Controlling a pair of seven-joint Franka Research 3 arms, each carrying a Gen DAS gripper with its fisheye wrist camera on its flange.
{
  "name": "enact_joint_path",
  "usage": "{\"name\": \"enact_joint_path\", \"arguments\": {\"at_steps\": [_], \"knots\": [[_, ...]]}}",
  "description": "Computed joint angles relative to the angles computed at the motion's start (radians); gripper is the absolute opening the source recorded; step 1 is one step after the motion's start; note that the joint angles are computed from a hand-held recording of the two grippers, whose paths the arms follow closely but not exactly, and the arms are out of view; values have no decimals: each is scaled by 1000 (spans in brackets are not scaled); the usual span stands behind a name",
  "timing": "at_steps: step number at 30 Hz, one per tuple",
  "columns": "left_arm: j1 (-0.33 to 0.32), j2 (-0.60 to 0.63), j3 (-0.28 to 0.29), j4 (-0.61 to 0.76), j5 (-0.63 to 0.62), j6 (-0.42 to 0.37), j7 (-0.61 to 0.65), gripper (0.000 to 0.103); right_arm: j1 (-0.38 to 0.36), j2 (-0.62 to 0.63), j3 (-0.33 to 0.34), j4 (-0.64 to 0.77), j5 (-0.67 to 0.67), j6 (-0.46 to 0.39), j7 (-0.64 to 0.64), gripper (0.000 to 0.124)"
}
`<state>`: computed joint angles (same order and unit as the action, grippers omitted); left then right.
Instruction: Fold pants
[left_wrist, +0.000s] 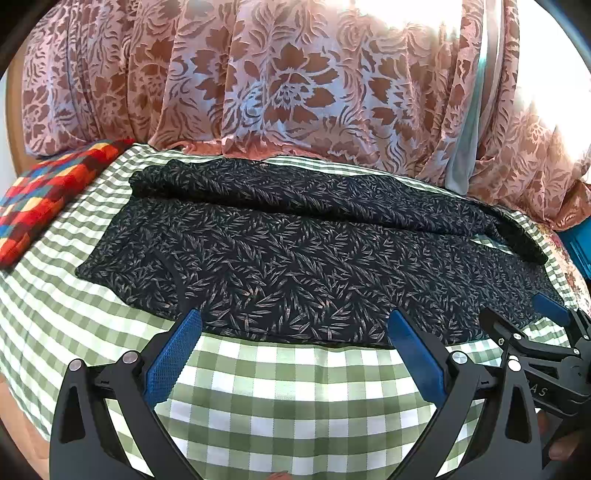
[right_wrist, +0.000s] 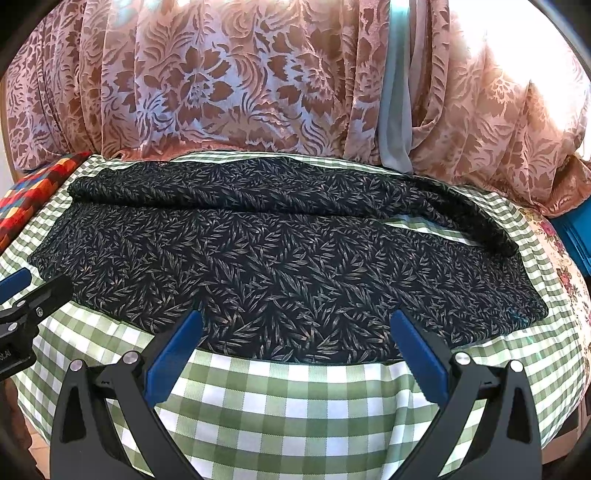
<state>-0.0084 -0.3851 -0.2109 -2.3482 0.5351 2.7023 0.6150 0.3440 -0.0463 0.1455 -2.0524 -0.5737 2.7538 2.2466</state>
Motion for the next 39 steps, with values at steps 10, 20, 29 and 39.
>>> {"name": "enact_joint_path", "arguments": {"at_steps": [10,20,29,39], "knots": [[-6,-9,8,-12,-12,17,4,100,1,0,0,-2,1,2,0,101],[-1,-16,8,-20,-27,14,7,100,3,0,1,-2,10,-4,-10,101],[-1,-18,15,-32,-40,21,10,100,7,2,0,0,36,-11,-29,101],[-33,-36,94,-77,-188,50,91,100,30,0,-32,-28,562,18,-425,101]]}}
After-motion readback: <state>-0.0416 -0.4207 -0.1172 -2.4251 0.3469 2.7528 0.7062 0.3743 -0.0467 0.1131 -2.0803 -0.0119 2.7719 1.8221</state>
